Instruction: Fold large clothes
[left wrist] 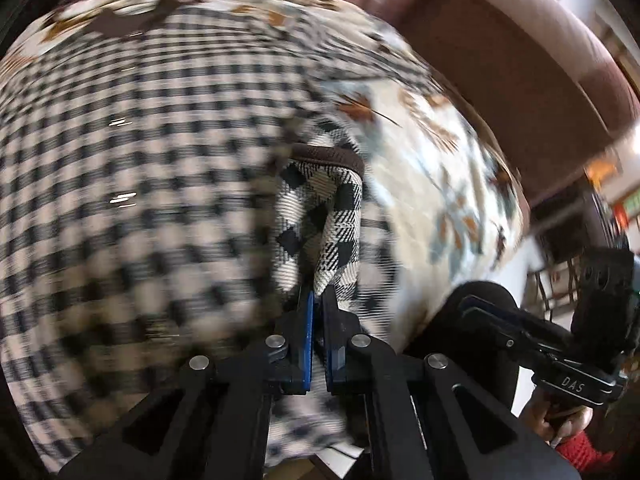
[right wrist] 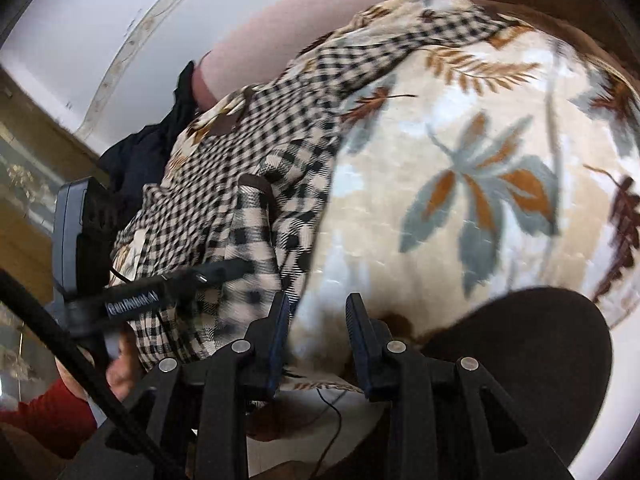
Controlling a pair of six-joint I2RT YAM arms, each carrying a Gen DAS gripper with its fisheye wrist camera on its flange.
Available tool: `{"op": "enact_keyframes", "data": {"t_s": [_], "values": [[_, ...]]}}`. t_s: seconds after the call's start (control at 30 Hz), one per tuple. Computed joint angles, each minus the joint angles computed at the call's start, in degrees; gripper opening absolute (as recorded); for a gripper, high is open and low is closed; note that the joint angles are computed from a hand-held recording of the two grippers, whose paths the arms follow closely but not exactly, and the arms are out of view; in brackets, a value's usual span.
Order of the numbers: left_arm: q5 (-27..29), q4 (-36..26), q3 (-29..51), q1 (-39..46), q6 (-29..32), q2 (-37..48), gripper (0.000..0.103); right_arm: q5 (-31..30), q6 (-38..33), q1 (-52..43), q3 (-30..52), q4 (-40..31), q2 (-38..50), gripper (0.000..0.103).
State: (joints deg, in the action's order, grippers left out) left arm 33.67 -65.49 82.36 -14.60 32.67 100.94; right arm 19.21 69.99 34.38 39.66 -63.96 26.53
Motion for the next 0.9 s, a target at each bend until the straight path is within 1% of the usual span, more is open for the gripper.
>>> {"op": "enact_keyframes", "data": {"t_s": [0.1,0.17,0.23,0.3,0.33,0.43,0.47,0.53,0.6,0.7,0.77,0.8,0.87,0.9], "values": [[-0.17,-0.52,2.22,2.64,-0.34,2.79,0.004,-5.96,-7.55,-6.54,-2.02,7.44,3.18,0.032],[-0.12,-0.59,2.69,3.90,0.05,3.75,0.004,-7.58,-9.95,-7.82,-2.47,11.40,6.40,0.032],[0.17,0.10,2.50,3.60,-0.41,3.92,0.004,-6.41,-11.20,-6.73,-1.61,13.65,10.32,0.032],[0.14,0.10,2.24,3.90,0.16,3.67,0.004,-3.69,-12.23,-3.99,0.25,14.69,14.28,0.032],[0.23,-0.68,2.47,4.70,1.40,3.66,0.004,-3.27,-13.28,-3.00,0.78,15.39,15.37,0.032],[0.48,-1.13,3.48,5.21,2.38,5.01,0.004,-2.97,-15.72,0.04,2.51,17.05,19.81,0.032],[0.59,-0.97,3.73,4.97,1.81,5.25,0.004,-2.30,-16.26,0.62,3.34,16.59,22.55,0.032],[0.88,-1.55,5.12,5.75,1.53,6.32,0.004,1.68,-16.57,2.06,6.09,12.91,30.31,0.032],[0.92,-1.82,6.59,6.68,1.16,7.44,0.004,3.48,-17.93,2.55,6.01,12.82,33.19,0.032],[1.51,-3.28,8.84,7.76,1.87,9.23,0.004,2.69,-22.50,2.49,5.54,16.57,34.04,0.032],[1.48,-3.22,9.29,7.94,1.67,9.62,0.004,2.03,-26.14,1.61,6.38,19.72,37.33,0.033],[1.38,-3.07,9.28,7.86,1.40,9.56,0.004,0.91,-27.69,0.66,6.48,21.62,38.99,0.039],[0.57,-1.69,8.38,7.79,1.13,8.64,0.004,-0.02,-29.49,-0.77,6.84,26.00,43.02,0.041],[0.24,-1.36,8.05,7.84,1.15,8.07,0.004,0.70,-29.07,-0.41,7.26,26.40,44.06,0.039]]}}
